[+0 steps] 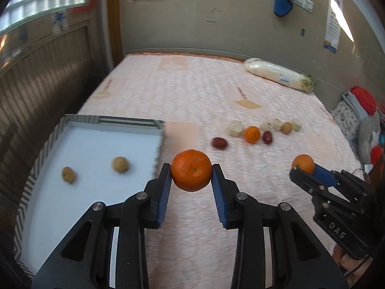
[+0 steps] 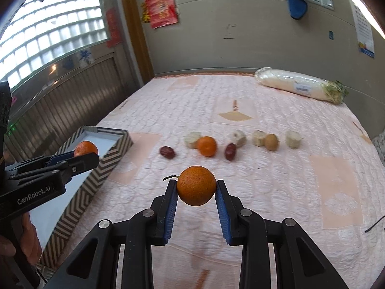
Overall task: Organize fruits
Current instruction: 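Carry both oranges into the white tray and open both tools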
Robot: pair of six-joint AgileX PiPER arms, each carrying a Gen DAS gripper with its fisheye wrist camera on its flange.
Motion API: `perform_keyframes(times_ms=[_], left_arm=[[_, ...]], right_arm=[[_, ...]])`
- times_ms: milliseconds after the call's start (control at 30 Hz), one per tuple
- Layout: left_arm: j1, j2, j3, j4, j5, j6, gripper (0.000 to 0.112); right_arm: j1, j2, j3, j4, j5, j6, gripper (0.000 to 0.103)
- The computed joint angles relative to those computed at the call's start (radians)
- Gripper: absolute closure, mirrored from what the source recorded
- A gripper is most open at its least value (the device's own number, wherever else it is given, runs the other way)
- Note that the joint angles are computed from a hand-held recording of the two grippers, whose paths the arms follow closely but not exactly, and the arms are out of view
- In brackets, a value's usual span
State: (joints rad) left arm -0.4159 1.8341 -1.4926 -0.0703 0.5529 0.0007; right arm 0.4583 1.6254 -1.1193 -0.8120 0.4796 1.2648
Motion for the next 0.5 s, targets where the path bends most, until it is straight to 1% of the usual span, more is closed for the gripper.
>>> perform_keyframes(times_ms=[233,500], left_arm=[[0.084,-0.036,0.062,0.055,-0.041,-0.031,0.079],[0.186,-0.041,0.090,0.043,-0.055,-0.001,0.079]], right_arm=[[0.051,0.081,-0.122,0.057,0.014,-0.088,0.073],[0.093,0.208,-0.308,0.204,0.031,-0.275,0.073]])
